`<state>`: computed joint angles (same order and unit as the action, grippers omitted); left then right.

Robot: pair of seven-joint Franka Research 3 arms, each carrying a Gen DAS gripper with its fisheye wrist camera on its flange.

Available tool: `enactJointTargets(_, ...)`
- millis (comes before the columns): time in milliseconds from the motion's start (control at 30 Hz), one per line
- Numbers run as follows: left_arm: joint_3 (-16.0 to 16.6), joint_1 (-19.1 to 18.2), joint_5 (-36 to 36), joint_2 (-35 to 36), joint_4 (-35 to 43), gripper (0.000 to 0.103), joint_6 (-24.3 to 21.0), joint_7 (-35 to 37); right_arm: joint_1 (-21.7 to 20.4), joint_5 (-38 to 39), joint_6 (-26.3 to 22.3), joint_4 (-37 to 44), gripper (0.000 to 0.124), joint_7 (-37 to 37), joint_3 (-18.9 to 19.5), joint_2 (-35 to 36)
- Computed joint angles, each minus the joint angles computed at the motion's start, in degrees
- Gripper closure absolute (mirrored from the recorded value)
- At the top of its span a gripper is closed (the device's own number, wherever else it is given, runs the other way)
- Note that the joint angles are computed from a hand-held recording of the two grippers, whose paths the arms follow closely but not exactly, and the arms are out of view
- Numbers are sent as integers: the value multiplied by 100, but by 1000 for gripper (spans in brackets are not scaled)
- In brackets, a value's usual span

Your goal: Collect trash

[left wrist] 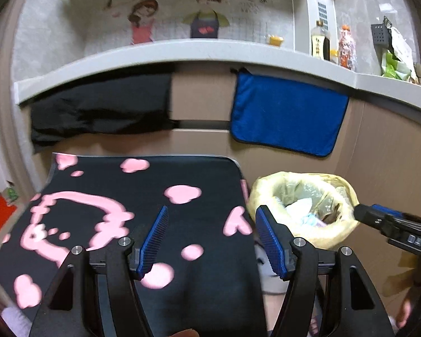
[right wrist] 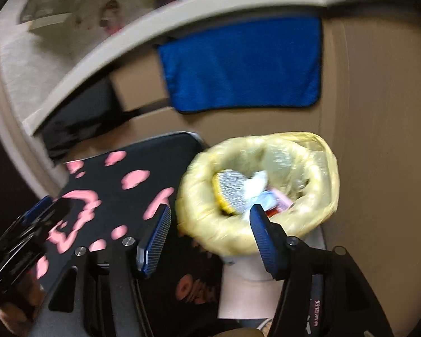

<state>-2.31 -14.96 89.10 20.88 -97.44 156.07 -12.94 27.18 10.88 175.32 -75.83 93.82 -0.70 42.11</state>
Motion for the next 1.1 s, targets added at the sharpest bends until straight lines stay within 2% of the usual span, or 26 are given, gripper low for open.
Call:
enactJointTargets(67, 5, -88, 373, -508, -646, 38, -231, -415, 608, -146, 488, -753, 67, 282, -612, -399)
enactJointTargets(100, -59, -57, 447, -680, -861, 38, -307, -483, 1061, -212, 736, -1131, 67, 450, -1053, -577)
enactJointTargets(133, -130, -16, 505, -856, -1080, 38, -381, -537, 1391, -226, 946, -1429, 67, 511, -1336, -711)
enactJointTargets(267, -447, 134, 558, -1632, -1991, 38, -866, -714, 2450, 88, 1512, -2293, 67, 357, -2094, -1099)
enactJointTargets(367, -650, 277, 410, -2102, -2499, 38, -1123, -756, 3201, 476, 1706, -2604, 67, 153, -2664, -1164)
enactJointTargets(433, -757, 368, 292, -2386, -2793, 38, -1217, -794, 3501, 686, 1764, -2747, 67, -16, -2864, -1213)
enactJointTargets(633, -1045, 567, 198, -3164, -3599, 38, -1450, -939, 3811, 1164, 1777, -2977, 67, -463, -2876, -1410)
enactJointTargets(733, -1082, 648, 173, -3377, -3807, 38, -1331, -1056, 3986, 1416, 1868, -3069, 67, -695, -2915, -1475)
enactJointTargets(867, -1123, 748, 175, -3494, -3895, 38, -1235, -1137, 4125, 1720, 1962, -3097, 67, -1012, -2931, -1518)
enactJointTargets(933, -1145, 771, 153, -3514, -3914, 38, -1216, -1141, 4272, 1917, 1956, -3067, 67, -1193, -3057, -1481)
enactJointTargets(1100, -1179, 795, 130, -3511, -3902, 38, -1169, -1107, 4343, 2321, 1905, -2992, 67, -1543, -3075, -1456)
